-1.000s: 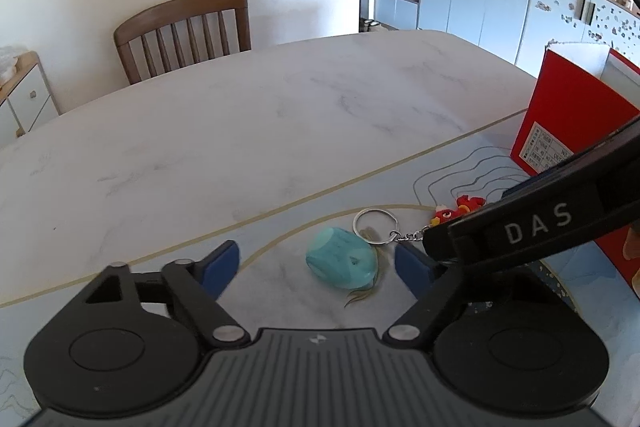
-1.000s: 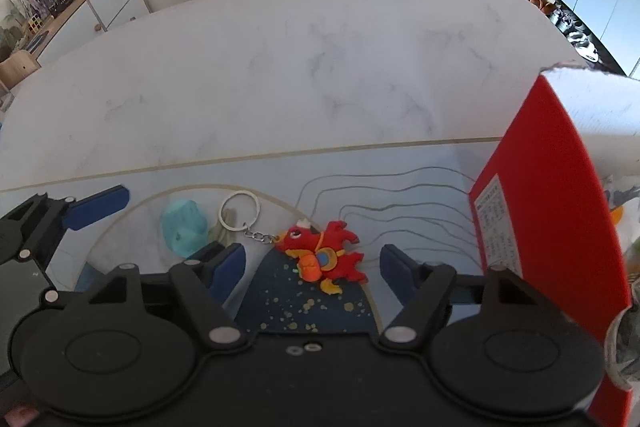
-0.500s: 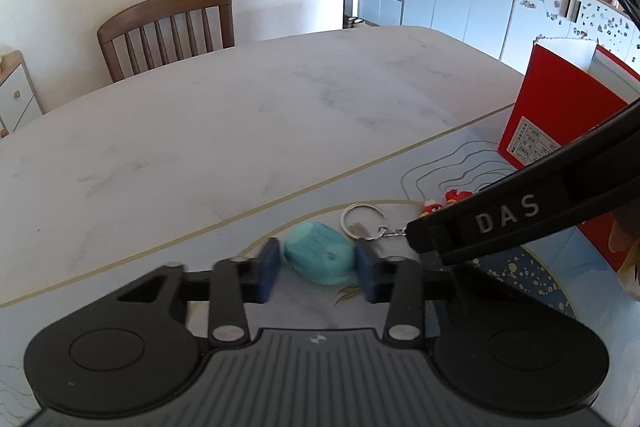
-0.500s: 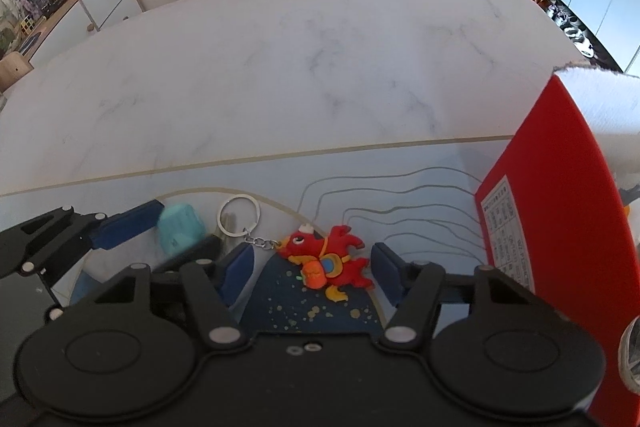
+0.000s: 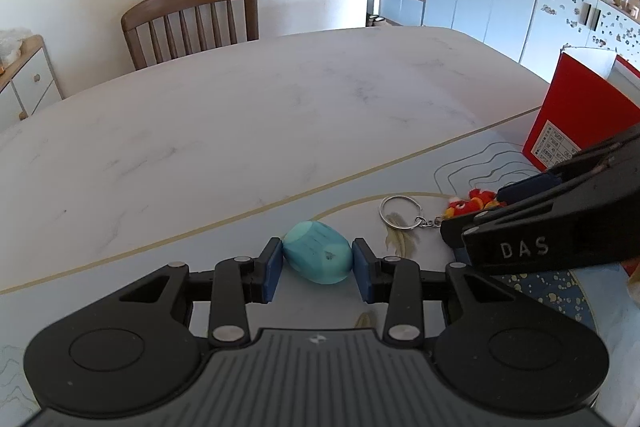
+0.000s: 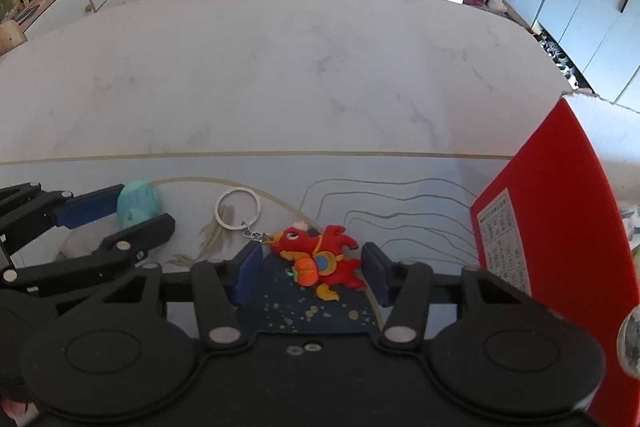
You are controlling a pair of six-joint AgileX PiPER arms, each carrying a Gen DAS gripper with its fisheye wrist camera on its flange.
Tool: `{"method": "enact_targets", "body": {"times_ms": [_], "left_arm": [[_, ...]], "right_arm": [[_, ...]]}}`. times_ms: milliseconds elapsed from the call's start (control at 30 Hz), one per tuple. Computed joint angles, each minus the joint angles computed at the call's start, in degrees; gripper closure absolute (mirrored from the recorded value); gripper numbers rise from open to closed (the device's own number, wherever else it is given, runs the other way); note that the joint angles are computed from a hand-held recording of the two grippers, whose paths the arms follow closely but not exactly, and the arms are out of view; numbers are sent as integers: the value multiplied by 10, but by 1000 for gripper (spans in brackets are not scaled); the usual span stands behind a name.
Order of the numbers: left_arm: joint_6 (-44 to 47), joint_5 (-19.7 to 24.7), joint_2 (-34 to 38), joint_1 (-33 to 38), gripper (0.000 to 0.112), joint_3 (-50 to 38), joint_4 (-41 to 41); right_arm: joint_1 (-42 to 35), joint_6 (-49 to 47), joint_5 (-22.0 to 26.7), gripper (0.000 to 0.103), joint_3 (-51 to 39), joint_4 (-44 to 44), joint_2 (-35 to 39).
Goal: Organize objects
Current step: 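Grasp the teal ball with the left tool while the right tool grasps the red dragon keychain, then carry the teal ball and red dragon keychain over the cardboard box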
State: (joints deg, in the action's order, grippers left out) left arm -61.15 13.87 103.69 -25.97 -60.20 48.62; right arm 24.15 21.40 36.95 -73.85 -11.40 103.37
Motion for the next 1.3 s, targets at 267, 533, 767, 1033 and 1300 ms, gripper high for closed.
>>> {"method": "enact_targets", "body": {"times_ms": [267, 533, 767, 1033, 1300], "left_arm": [[31, 21, -10, -8, 75, -2, -32], [84, 47, -49, -27, 75, 7, -88], [152, 77, -103, -46, 75, 5, -162], [227, 151, -152, -82, 75, -50, -234], [216, 240, -132, -157, 75, -156, -220]], "right_arm": [[0, 30, -34, 56, 35, -13, -18], [-10, -16, -37, 56, 78, 43, -87], [-31, -90, -17, 56, 104, 113, -166], [-87, -209, 34, 56, 103, 210, -249], [-207, -398, 140, 56, 60, 346, -294]]}}
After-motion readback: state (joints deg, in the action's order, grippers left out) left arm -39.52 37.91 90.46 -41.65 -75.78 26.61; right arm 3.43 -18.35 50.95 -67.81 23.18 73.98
